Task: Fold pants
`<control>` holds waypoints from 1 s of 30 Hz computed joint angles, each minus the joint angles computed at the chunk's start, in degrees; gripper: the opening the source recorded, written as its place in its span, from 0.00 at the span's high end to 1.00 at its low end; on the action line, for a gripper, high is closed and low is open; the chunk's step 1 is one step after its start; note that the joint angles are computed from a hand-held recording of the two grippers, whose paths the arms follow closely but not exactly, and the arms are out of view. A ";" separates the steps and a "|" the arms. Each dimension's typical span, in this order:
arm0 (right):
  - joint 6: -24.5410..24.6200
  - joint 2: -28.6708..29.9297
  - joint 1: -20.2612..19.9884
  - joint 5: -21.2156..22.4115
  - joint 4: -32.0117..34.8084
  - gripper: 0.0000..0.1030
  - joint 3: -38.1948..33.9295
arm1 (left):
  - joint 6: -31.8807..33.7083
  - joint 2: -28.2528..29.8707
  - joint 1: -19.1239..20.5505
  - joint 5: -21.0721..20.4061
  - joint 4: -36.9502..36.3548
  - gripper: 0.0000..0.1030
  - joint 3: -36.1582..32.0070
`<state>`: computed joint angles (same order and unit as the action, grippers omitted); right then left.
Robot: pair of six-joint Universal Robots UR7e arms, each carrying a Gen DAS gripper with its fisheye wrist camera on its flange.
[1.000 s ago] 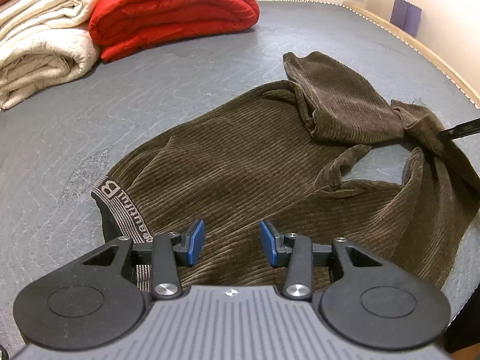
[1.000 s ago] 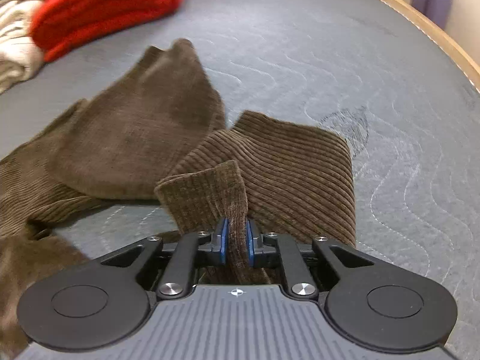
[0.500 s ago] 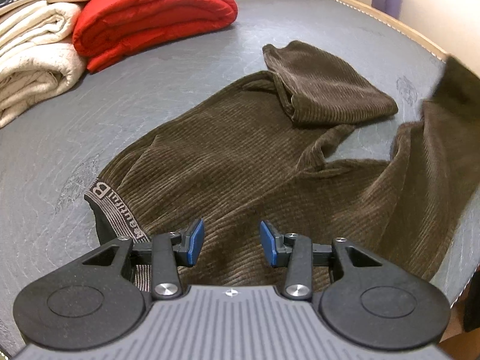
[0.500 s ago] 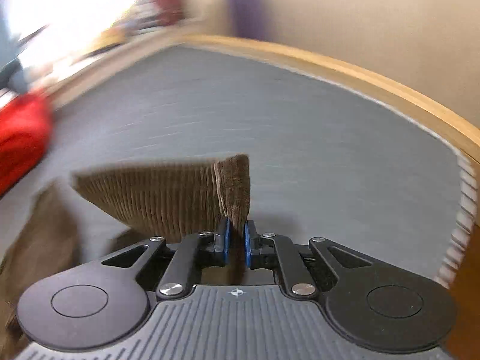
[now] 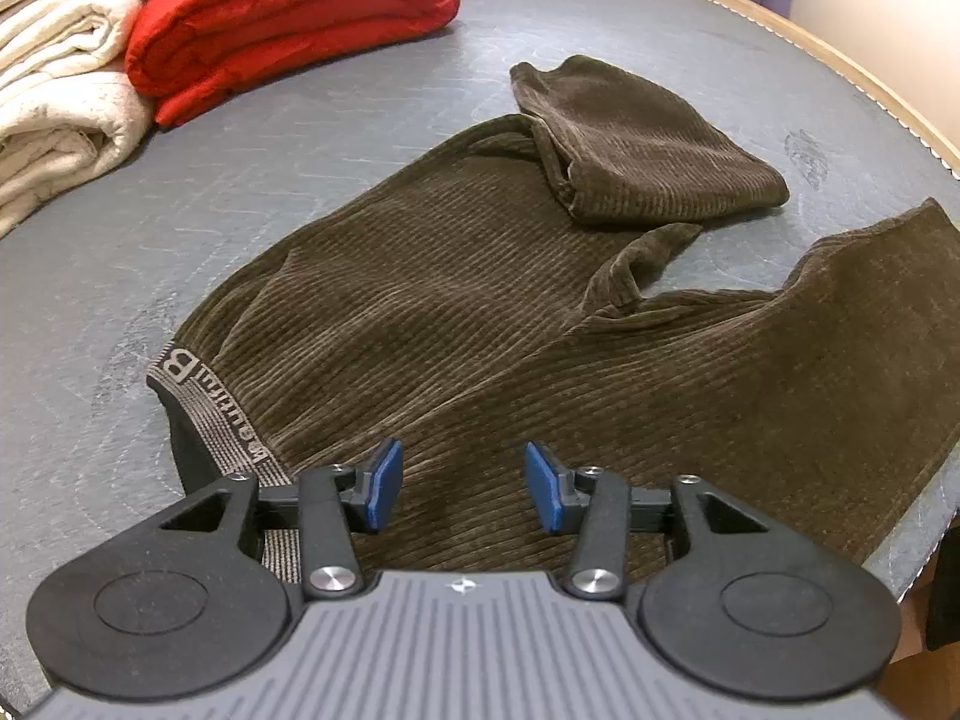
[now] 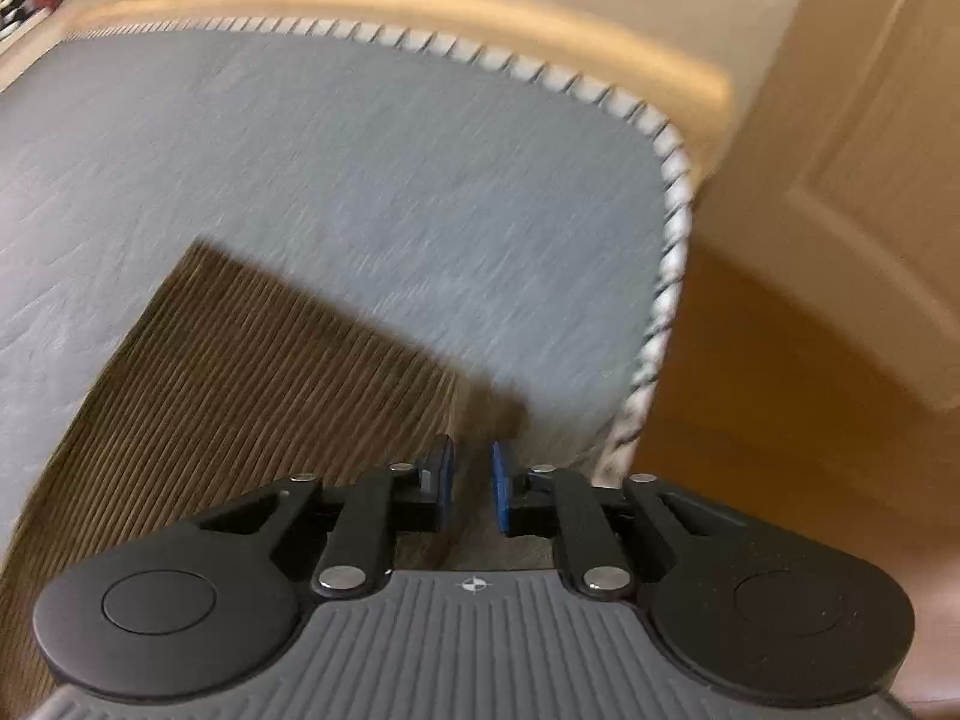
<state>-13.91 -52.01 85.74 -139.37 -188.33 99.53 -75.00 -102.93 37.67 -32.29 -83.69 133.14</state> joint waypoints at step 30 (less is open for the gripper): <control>2.81 20.31 5.14 5.19 2.90 0.97 -18.60 | 8.12 1.82 5.08 0.98 -9.22 0.48 -0.55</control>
<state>-11.10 -31.70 90.88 -134.18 -185.43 80.93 -66.88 -101.11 42.76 -31.31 -92.91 132.59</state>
